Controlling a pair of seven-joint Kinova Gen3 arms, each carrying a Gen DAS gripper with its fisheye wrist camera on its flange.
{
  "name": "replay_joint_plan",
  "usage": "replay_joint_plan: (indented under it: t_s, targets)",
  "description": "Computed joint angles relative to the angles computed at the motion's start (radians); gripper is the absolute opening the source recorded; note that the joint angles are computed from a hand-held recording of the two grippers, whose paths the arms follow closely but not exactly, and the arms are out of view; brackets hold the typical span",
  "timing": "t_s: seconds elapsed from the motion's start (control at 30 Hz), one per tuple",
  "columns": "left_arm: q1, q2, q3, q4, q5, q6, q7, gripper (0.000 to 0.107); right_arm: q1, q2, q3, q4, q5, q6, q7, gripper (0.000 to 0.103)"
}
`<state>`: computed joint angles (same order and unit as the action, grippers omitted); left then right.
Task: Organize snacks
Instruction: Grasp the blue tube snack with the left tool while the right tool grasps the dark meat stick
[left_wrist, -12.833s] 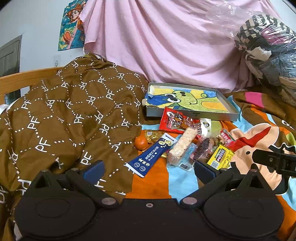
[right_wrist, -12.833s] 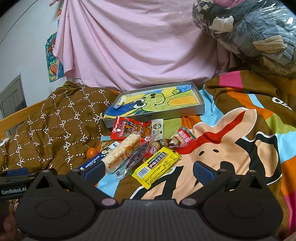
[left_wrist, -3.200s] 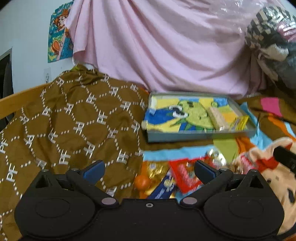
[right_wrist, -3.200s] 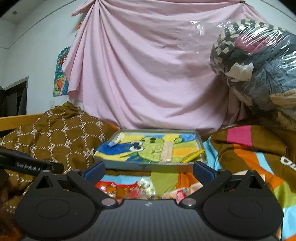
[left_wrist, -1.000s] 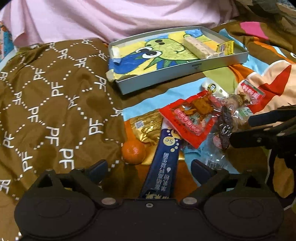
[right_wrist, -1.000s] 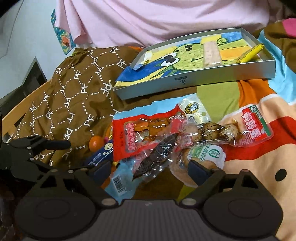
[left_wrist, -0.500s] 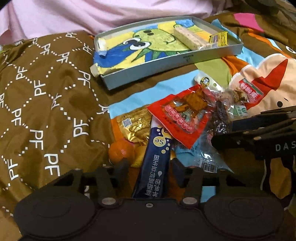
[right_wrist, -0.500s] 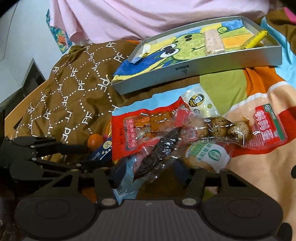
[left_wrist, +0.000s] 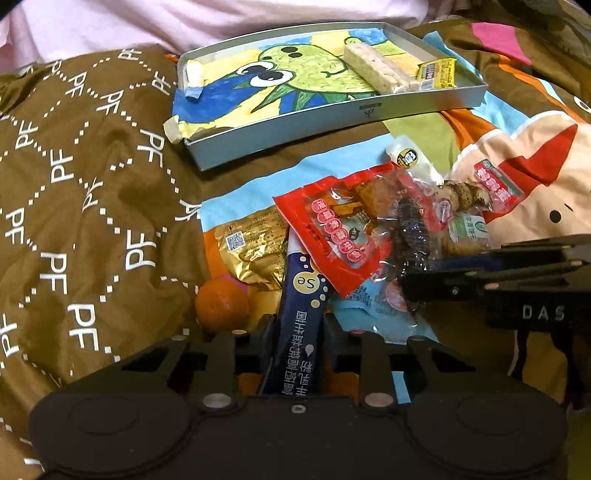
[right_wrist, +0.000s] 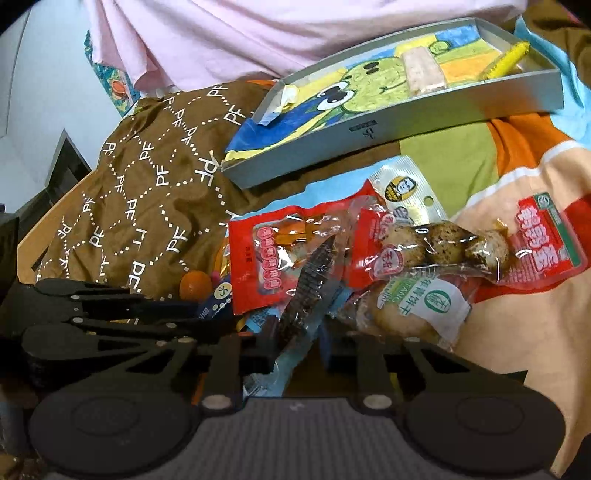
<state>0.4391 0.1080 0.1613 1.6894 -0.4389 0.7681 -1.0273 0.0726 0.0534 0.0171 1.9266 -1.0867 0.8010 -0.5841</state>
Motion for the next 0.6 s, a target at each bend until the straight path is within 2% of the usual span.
replay_joint_plan:
  t_s: [0.13,0.27,0.4,0.6]
  targets:
    - [0.024,0.016,0.0,-0.026,-0.028,0.042,0.072,0.028,0.005,0.001,0.002,0.0,-0.019,0.029,0.021,0.02]
    - [0.023,0.029,-0.003,-0.062,0.02,0.083,0.112,0.026,0.012,0.019,0.004,-0.015,-0.017,0.071,0.012,0.021]
    - [0.03,0.041,-0.008,-0.09,0.032,0.119,0.161,0.025,0.007,0.004,-0.004,-0.005,-0.007,0.042,0.003,0.02]
    - [0.049,0.054,-0.01,-0.141,0.021,0.2,0.223,0.023,-0.034,-0.061,-0.009,0.03,0.013,-0.034,0.057,0.009]
